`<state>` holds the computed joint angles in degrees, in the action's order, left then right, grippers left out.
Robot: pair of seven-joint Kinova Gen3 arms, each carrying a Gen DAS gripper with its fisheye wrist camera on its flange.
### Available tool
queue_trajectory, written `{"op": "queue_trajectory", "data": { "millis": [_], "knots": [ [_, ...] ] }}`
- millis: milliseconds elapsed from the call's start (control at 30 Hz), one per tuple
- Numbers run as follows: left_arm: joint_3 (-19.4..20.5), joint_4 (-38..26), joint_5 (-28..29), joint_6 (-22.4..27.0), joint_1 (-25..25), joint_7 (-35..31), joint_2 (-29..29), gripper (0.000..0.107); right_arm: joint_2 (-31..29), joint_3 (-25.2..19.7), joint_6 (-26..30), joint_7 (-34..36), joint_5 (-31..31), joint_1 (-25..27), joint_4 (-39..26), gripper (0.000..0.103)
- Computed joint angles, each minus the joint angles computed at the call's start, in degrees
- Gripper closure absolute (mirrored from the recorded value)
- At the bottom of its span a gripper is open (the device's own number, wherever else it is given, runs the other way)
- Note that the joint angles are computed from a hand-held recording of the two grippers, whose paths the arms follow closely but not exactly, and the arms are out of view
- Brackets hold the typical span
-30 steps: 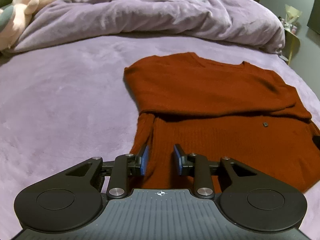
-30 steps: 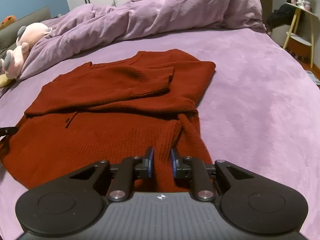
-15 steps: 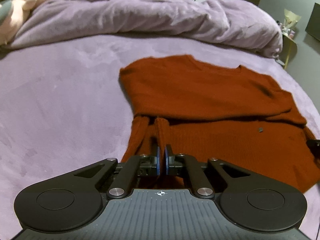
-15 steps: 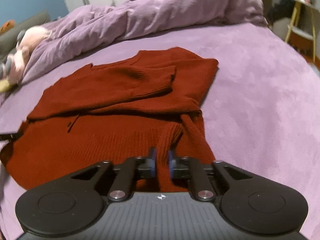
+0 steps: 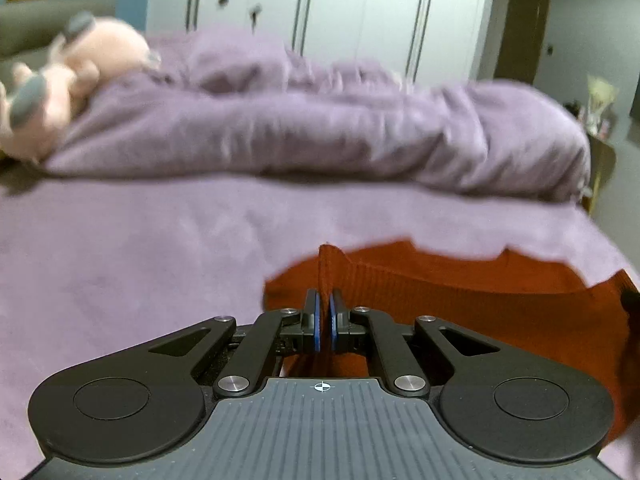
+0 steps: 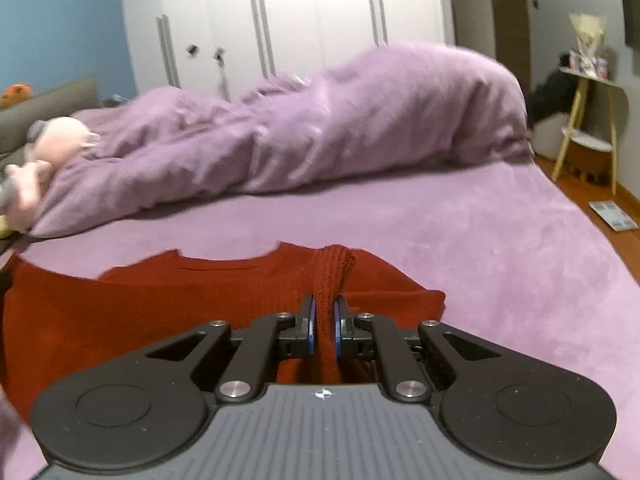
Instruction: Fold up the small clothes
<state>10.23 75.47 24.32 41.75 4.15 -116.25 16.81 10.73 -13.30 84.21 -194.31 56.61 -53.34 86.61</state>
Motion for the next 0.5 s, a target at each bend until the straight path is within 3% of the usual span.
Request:
{"op": "queue_trajectory", "data": {
  "millis": [167, 300, 400, 500],
  "knots": [
    [-0.5, -0.6, -3.9, 3.3, 1.7, 2.2, 3.9, 0.097, 0.6, 1.0, -6.0, 1.9, -6.6, 3.8, 2.1, 0.094],
    [0.8, 3.4, -0.2, 0.7, -0.9, -1.3, 2.6, 0.072, -0.7, 0.8, -8.2, -0.1, -6.8, 3.8, 4.3, 0.089],
    [0.7, 0.9, 0.5, 3.7, -1.1, -0.7, 4.3, 0.068, -1.2, 0.6, -9.6, 0.4, -7.4, 4.7, 4.7, 0.088],
    [-0.1, -2.0, -1.7, 6.3, 0.2, 1.0, 5.7, 0.074, 0.2, 0.6, -7.8, 2.7, -7.9, 4.5, 3.0, 0.088]
  ]
}}
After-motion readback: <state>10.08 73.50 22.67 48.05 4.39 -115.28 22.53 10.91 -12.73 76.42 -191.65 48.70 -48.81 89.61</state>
